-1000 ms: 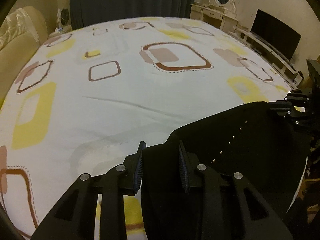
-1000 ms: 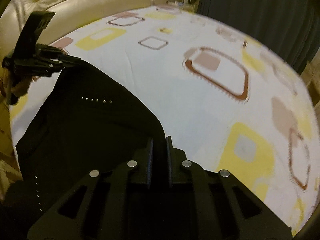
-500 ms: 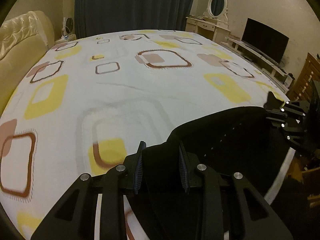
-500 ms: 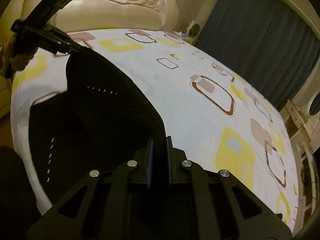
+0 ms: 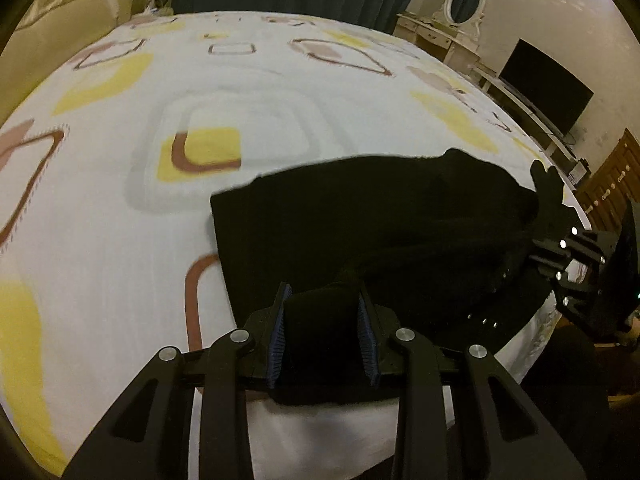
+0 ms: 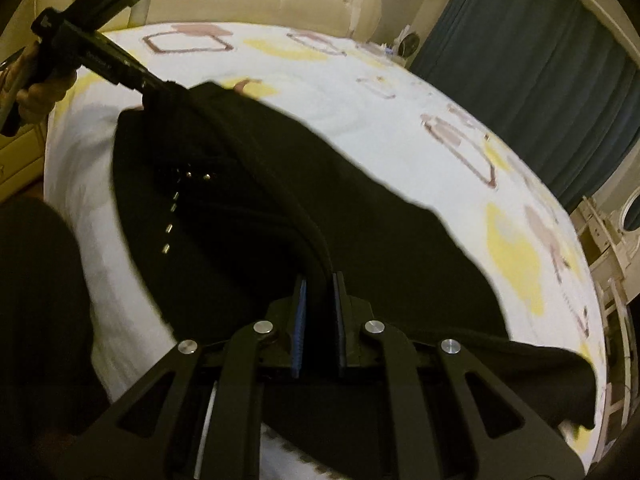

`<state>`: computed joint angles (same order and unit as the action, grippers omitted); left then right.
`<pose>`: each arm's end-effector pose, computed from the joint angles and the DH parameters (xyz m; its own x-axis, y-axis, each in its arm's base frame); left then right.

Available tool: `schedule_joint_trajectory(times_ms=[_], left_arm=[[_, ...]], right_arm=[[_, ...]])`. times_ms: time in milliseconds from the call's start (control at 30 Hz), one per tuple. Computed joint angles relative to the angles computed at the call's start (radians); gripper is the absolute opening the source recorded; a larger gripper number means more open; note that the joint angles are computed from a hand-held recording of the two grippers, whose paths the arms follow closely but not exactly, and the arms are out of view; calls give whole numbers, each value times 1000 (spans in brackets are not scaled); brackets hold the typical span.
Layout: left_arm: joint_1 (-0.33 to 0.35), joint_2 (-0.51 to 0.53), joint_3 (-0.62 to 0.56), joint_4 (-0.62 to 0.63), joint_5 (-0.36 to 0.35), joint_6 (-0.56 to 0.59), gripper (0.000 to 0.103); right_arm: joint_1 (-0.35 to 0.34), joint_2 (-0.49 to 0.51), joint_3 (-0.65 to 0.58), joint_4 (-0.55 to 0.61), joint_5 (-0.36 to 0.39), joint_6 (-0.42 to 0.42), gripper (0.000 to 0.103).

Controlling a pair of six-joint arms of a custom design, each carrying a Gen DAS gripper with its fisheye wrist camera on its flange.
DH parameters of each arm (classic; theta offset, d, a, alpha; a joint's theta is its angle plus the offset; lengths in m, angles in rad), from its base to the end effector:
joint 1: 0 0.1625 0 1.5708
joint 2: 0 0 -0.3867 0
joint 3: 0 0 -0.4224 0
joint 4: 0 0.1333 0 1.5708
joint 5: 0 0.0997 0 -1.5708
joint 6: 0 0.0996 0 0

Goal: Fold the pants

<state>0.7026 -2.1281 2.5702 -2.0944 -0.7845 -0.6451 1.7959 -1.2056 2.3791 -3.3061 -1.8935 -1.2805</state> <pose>-0.0838 -0.3380 0.2480 -0.8573 0.0138 -0.5147 0.3068 0.8164 -0.4892 0.1965 -0.4025 0.1074 -0.0944 -0.8039 0.5872 -0.9760 0.1911 0.1047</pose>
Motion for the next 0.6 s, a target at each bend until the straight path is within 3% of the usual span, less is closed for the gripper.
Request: schedule_joint_trajectory(times_ms=[167, 233, 333, 500, 600], left_arm=[[-4, -55, 20, 27, -9, -33, 41], [-12, -98, 24, 67, -18, -49, 43], [-59, -189, 32, 210, 7, -131, 44], [-156, -328, 9, 521, 57, -352, 44], [-216, -316, -29, 615, 110, -443, 44]], right_arm=[[-5, -19, 21, 17, -4, 31, 18], [-9, -42, 37, 36, 2, 39, 27], [-10, -92, 59, 113, 1, 68, 35], [-45, -240, 48, 387, 52, 225, 39], [-92, -339, 7, 559, 111, 366, 47]])
